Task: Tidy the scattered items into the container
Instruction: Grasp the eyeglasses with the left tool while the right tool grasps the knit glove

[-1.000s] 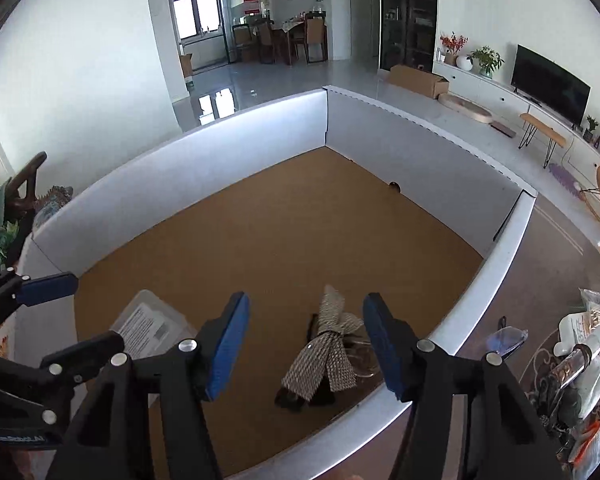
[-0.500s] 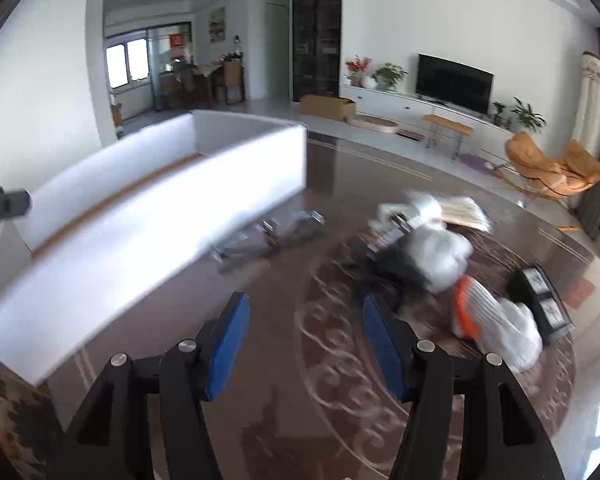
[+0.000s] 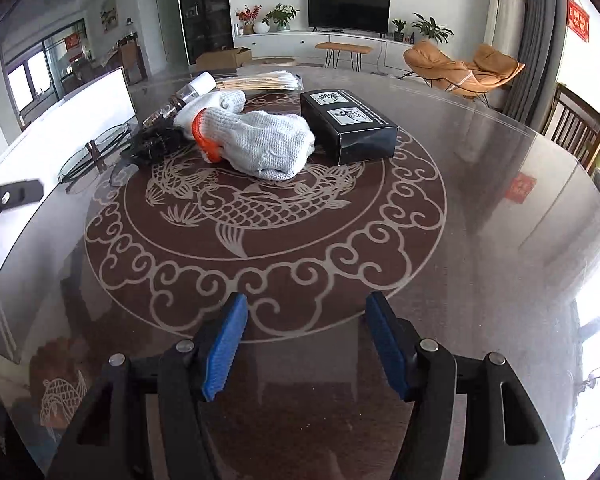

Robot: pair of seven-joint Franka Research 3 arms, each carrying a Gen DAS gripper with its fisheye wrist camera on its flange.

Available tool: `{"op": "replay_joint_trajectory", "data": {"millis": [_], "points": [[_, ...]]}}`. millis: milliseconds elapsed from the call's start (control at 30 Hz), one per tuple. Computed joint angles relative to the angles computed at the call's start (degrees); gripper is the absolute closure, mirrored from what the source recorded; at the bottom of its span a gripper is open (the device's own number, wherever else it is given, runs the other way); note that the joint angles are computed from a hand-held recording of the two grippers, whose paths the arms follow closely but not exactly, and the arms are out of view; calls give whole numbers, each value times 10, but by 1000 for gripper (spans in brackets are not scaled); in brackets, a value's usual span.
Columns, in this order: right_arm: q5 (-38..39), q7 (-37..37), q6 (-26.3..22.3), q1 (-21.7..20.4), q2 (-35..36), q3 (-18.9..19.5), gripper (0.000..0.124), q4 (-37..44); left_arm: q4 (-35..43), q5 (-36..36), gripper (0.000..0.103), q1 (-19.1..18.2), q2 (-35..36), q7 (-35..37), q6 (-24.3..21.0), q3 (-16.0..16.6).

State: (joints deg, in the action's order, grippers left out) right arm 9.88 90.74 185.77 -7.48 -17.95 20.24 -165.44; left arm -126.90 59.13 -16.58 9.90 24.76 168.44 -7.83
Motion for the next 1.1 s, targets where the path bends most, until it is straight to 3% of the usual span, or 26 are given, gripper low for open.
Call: {"op": "replay_joint_trajectory", "data": {"millis": [67,133,400,500,567,600,633,700,767,833,867,900,933,1000,1100], "points": [[-5,6,-2,-27,-8,30,61,-3,59,-93,7,21,44,125,-43,-20],[-4,4,0,-7,-1,6,61,-1,105,-135,7,24,78,191,-70,-20],[0,-1,2,1,-3,-1,61,-5,176,-268,7,38,160,331,-89,-18],[1,-1,4,-3,1,3,61,-3,143,-346,9,75,155,392,-51,-57],[3,-2,8,-8,6,9,61,-2,104,-428,10,139,146,484,-4,-128],[4,-2,7,-7,5,9,61,-2,95,-458,12,149,143,520,3,-141],[5,-3,8,-8,6,9,61,-1,93,-447,12,142,139,517,-7,-135],[6,-4,8,-8,6,10,61,-1,99,-415,12,86,133,488,-24,-75],[8,-6,8,-8,6,10,61,-1,103,-392,12,52,134,467,-31,-39],[9,-6,7,-6,6,8,61,-1,99,-395,13,54,133,472,-24,-38],[10,-7,7,-6,6,9,61,-1,94,-393,27,52,129,470,-18,-35],[10,-7,7,-6,6,9,61,-1,90,-391,54,50,123,467,-12,-31],[10,-7,7,-6,6,9,61,-1,89,-390,71,45,118,457,-18,-27],[11,-7,6,-5,5,8,61,-2,78,-422,79,63,105,465,-31,-47],[13,-9,13,-1,17,4,60,3,22,-389,79,26,70,384,2,-7]]}}
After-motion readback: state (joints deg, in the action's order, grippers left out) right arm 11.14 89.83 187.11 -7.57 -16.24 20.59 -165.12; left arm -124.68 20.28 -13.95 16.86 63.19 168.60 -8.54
